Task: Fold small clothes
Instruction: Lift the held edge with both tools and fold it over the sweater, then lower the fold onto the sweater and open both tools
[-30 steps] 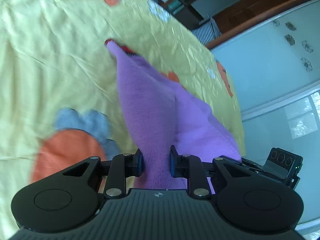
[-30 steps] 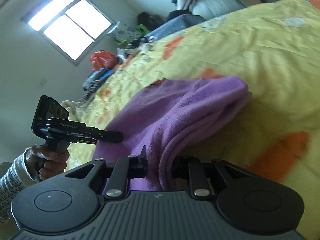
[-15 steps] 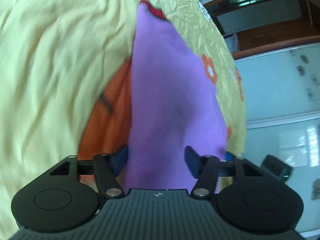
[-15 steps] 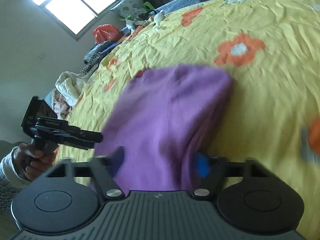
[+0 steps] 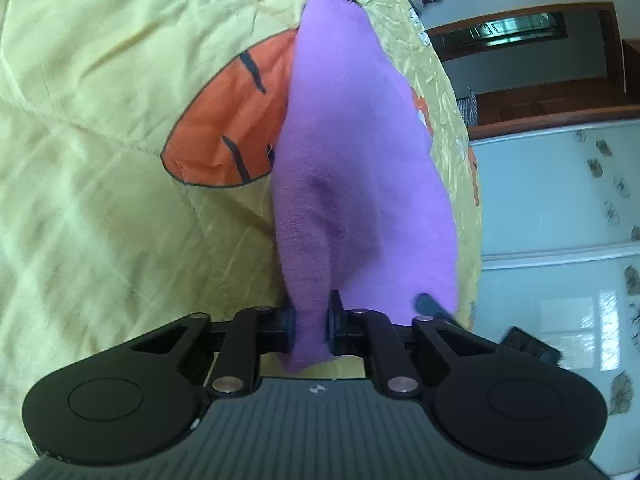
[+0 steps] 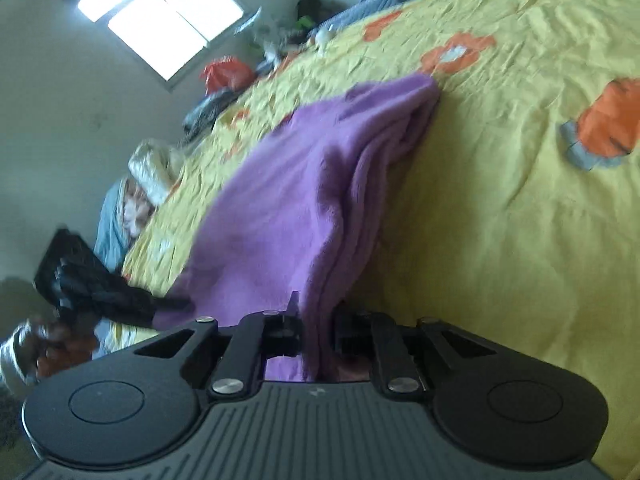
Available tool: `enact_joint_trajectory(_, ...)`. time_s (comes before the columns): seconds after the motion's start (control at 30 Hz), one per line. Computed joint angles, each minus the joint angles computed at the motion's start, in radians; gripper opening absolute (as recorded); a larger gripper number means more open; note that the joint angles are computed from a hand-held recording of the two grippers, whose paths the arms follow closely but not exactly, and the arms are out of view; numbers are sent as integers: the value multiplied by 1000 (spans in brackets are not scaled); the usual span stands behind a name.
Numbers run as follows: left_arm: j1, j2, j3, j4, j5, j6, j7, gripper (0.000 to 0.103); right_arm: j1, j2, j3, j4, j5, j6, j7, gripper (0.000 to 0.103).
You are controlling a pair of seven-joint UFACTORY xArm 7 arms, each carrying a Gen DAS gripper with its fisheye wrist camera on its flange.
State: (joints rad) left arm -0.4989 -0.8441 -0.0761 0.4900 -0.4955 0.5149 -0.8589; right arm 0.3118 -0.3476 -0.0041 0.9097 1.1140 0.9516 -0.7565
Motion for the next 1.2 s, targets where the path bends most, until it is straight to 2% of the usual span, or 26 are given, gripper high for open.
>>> enact_joint_trajectory(0.17, 14, -34, -37, 35, 42, 41, -19, 10, 10, -74, -20, 5, 12, 24, -13, 9)
enact_joint_trajectory(0.3, 6, -99, -78, -17, 29, 67, -66, 13, -2, -106, -28, -2, -52, 60, 31, 9)
enact_joint_trajectory(0.37, 38, -123, -110, -6, 93, 186, -134, 31, -22, -108, 5, -7, -173, 39, 73, 22)
enact_joint_trajectory(0.4, 49, -151, -128, 3, 119, 229, -156, 40, -38, -122, 37, -20, -244, -17, 106, 28)
enact_joint_trajectory(0.43, 68, -167, -150, 35, 161, 286, -171, 63, -47, -144, 61, -37, -288, -90, 131, 38)
enact_joint_trajectory(0.47, 107, -170, -191, 87, 231, 349, -186, 89, -46, -154, 69, -38, -311, -150, 125, 40)
enact_joint_trajectory(0.5, 150, -156, -236, 145, 304, 394, -193, 98, -26, -147, 63, -24, -309, -196, 90, 40)
enact_joint_trajectory(0.53, 174, -135, -266, 184, 352, 403, -190, 100, 6, -125, 53, -3, -284, -250, 41, 40)
enact_joint_trajectory(0.6, 208, -30, -309, 261, 419, 362, -167, 97, 81, -33, 22, 83, -233, -293, -48, 39)
enact_joint_trajectory(0.63, 237, 30, -337, 292, 458, 333, -171, 97, 96, 29, 24, 142, -233, -291, -51, 39)
enact_joint_trajectory(0.73, 314, 222, -436, 383, 590, 293, -230, 92, 98, 231, 89, 319, -314, -325, -15, 39)
enact_joint_trajectory(0.8, 337, 297, -479, 410, 646, 293, -302, 96, 91, 340, 137, 415, -425, -334, 45, 39)
enact_joint_trajectory(0.83, 343, 313, -504, 419, 687, 318, -329, 102, 88, 382, 153, 452, -448, -325, 48, 39)
enact_joint_trajectory(0.9, 342, 339, -528, 437, 746, 356, -362, 101, 74, 418, 171, 467, -533, -321, 77, 35)
enact_joint_trajectory(0.93, 327, 341, -521, 439, 760, 371, -358, 101, 87, 435, 159, 465, -566, -345, 86, 35)
enact_joint_trajectory(1.0, 299, 335, -503, 423, 779, 371, -373, 101, 46, 436, 184, 440, -551, -388, 84, 42)
enact_joint_trajectory(1.07, 277, 344, -489, 427, 800, 380, -389, 101, 51, 450, 165, 446, -591, -406, 130, 72)
enact_joint_trajectory(1.13, 261, 355, -476, 428, 824, 376, -417, 101, 19, 450, 192, 447, -577, -392, 140, 71)
enact_joint_trajectory(1.17, 249, 360, -467, 430, 831, 378, -424, 101, 15, 435, 201, 434, -605, -411, 160, 70)
enact_joint_trajectory(1.2, 237, 365, -455, 431, 838, 378, -426, 101, 43, 405, 180, 406, -633, -448, 178, 67)
